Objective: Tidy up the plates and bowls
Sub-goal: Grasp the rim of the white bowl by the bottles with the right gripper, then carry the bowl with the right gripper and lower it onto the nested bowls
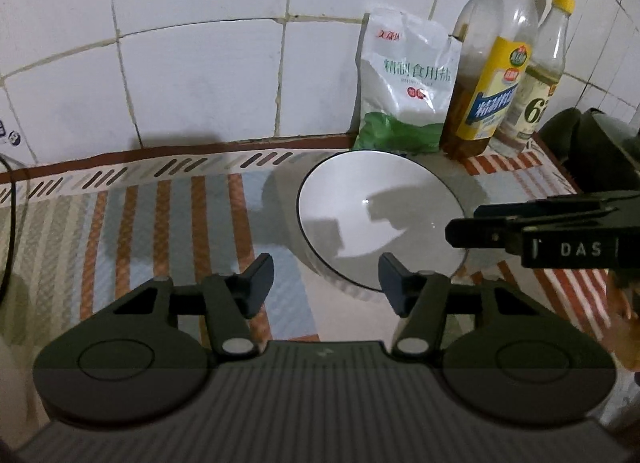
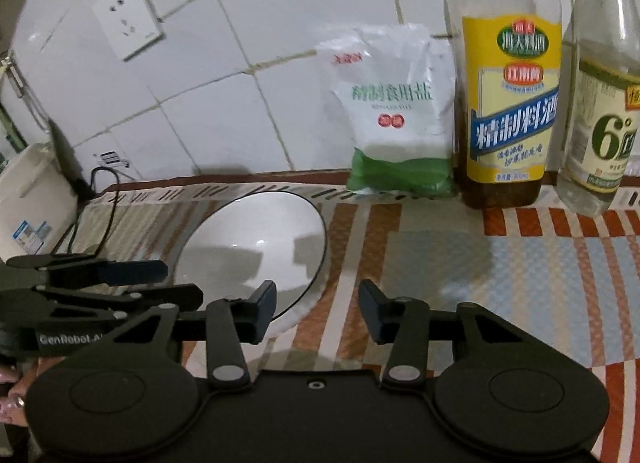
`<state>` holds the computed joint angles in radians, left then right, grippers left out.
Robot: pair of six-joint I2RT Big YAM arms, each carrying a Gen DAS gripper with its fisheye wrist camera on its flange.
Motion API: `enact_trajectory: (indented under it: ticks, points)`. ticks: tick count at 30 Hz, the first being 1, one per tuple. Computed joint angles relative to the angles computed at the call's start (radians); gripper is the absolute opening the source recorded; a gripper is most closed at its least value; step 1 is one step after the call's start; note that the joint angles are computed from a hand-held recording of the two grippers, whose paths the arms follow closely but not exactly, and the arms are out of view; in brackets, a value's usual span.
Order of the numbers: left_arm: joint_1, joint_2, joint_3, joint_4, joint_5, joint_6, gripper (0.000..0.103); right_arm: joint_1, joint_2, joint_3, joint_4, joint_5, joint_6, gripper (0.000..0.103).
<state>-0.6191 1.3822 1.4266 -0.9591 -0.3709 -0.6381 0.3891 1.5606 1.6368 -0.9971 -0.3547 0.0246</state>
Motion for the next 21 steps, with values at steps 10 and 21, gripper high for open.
enact_trajectory:
  ticks: [10,21]
  points:
    - [0.034,0.030,0.016,0.008,0.077,-0.038,0.026,0.001,0.083,0.088,-0.088,-0.049,-0.002,0.032]
    - [-0.021,0.048,0.051,-0.054,-0.017,-0.030,0.019,0.042,0.027,0.035,-0.046,0.067,0.062,0.017]
